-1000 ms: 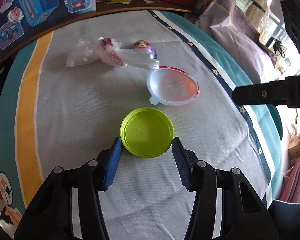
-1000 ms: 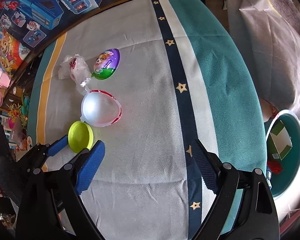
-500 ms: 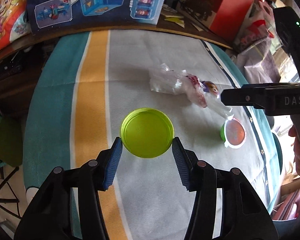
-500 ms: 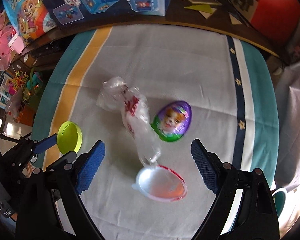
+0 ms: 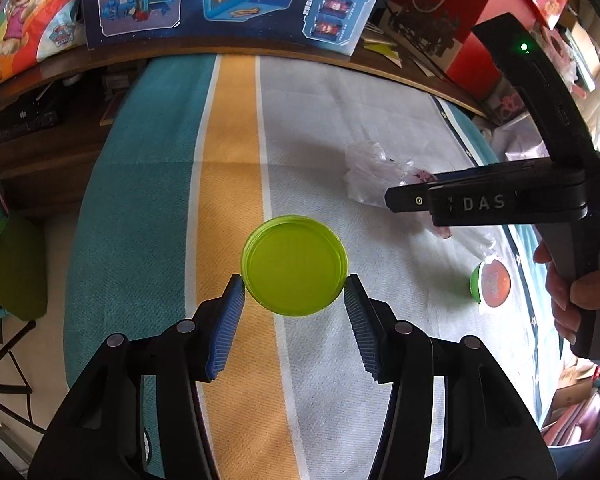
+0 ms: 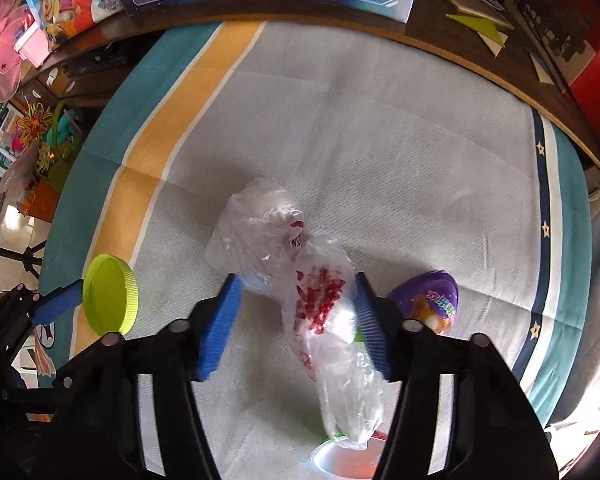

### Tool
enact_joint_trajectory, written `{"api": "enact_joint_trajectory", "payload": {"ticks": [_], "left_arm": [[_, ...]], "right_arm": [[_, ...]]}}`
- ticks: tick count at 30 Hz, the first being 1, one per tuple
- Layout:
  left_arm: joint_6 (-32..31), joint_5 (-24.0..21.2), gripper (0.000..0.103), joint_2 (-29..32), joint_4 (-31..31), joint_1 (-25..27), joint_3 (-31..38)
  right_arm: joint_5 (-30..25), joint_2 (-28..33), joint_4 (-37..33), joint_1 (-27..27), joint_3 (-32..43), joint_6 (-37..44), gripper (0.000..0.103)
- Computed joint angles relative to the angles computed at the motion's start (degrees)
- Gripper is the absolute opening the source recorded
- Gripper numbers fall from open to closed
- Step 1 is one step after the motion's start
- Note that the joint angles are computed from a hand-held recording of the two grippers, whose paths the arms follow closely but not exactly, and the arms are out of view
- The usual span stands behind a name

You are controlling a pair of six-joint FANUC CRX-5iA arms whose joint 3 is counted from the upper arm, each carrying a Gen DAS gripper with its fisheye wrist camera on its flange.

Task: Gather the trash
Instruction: 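Grasp the clear red-printed plastic bag with the right gripper while the left holds the lime-green lid, then carry the lid and plastic bag over the teal bin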

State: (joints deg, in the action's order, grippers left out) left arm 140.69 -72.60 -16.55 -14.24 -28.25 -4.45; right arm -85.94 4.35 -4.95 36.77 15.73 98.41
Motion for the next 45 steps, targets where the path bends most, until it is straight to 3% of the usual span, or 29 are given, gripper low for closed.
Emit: {"api": "enact_joint_trajectory", "payload": {"ticks": [2,5,14,21,26,32,45], "left_arm": [[0.19,-0.12,0.053,0.05,-0.16,-0.19,0.11],[1.11,-0.4,0.053,0.15,-0.79,-0.99,0.54],[4.19,-4.22,0.053,2.78,-5.83,-7.42,7.09],[4.39,-6.75,0.053,8.39,-8.99,-14.48,15.56],[2.48,-6.8,0.053,13.63,-8.94,-18.11,21.52],[-1.09,-6.23,0.053,21.09,-7.96,-21.54,29.76],[-13.35,-6.11,0.053,41.26,-0.4,-25.17,52.29]], "right_arm": [[0.17,-0.71,-0.44,-0.07,-0.17,-0.11,0.03],[0.74,-2.21,-1.21,-0.61,-0.45,-0.65,0.025],[-1.3,-6.84,-7.28,-6.41,2.46,-0.61,0.025],[-4.14,-11.37,-11.31,-14.9,1.69,1.0,0.025],[-6.35,-13.25,-14.37,-24.16,1.57,3.85,0.025],[-9.02,-13.09,-19.64,-39.17,3.48,9.01,0.025],[-12.78,-4.99,-27.16,-68.3,9.85,16.28,0.025]]}}
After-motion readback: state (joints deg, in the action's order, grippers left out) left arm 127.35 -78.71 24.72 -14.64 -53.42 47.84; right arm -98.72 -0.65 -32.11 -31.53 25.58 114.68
